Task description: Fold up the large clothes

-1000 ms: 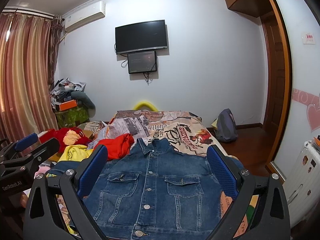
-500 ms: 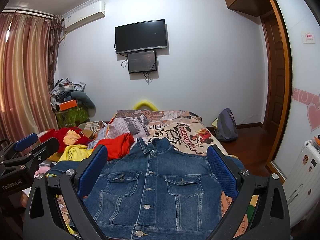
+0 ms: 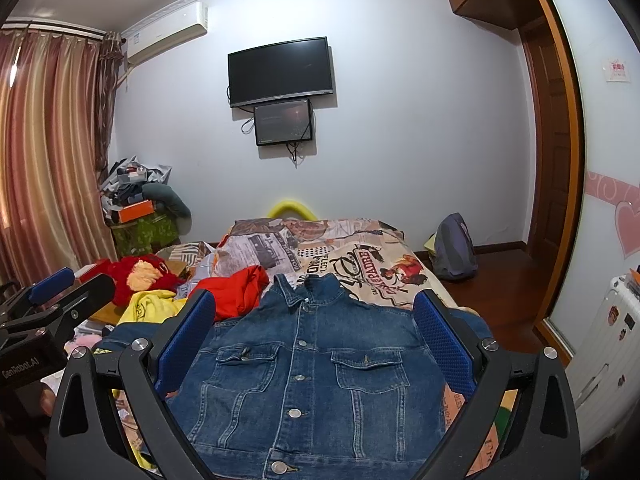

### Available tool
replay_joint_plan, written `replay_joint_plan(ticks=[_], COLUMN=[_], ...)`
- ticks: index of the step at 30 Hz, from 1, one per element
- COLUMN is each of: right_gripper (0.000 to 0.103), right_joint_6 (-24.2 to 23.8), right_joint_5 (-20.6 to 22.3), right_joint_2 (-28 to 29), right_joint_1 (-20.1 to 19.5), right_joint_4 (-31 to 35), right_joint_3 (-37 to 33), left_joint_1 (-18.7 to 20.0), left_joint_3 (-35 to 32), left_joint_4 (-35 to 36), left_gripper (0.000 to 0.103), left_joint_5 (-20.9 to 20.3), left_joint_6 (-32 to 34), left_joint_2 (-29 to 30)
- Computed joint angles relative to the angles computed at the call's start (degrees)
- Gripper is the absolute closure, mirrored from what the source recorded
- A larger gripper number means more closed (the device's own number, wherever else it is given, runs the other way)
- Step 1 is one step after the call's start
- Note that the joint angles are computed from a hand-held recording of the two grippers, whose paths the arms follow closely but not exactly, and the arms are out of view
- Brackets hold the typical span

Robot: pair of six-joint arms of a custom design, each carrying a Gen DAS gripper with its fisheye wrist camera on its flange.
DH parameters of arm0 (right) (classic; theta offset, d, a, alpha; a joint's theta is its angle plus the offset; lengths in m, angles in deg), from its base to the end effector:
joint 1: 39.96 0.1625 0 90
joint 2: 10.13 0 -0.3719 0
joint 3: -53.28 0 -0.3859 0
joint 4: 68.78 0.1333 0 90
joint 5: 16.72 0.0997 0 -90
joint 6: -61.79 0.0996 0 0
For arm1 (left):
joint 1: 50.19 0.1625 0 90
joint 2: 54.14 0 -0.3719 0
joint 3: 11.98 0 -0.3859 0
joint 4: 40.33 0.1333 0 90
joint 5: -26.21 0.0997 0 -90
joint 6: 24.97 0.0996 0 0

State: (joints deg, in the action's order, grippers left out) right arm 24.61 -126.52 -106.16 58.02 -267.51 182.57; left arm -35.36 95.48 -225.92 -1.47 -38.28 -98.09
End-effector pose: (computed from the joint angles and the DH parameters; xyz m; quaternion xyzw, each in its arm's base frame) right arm 0.1540 -0.3817 0.3937 0.2020 -0.7598 0.5492 0.2836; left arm -0.4739 -0.3546 0.0890 0.3001 0.7789 -0.5163 0.1913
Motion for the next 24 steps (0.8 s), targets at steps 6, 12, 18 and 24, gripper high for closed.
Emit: replay_joint_plan(ticks=[6, 12, 18, 24], right_gripper=[0.004, 0.004, 0.004, 0.004], right_joint_6=[0.0, 0.0, 0.0, -0.1], right_joint_5=[0.0, 0.2, 0.2, 0.2], right_joint_2=[0.0, 0.0, 0.0, 1.2], right_joint_1=[0.0, -0.3, -0.3, -0.5], right_joint_4=[0.2, 0.4, 0.5, 0.6], right_joint_3=[-0.1, -0.1, -0.1, -0.7], left_joint_1=[0.0, 0.1, 0.3, 1.2], left_joint_3=[0.1, 0.0, -0.1, -0.1], left_joint_4=[0.1, 0.1, 0.2, 0.2], left_gripper=[0.000, 0.000, 0.000, 0.000], left_joint_5=[0.0, 0.1, 0.4, 0.6], left_joint_6=[0.0, -0.1, -0.2, -0.3], left_joint_2=[-0.1, 0.1, 0.2, 0.1])
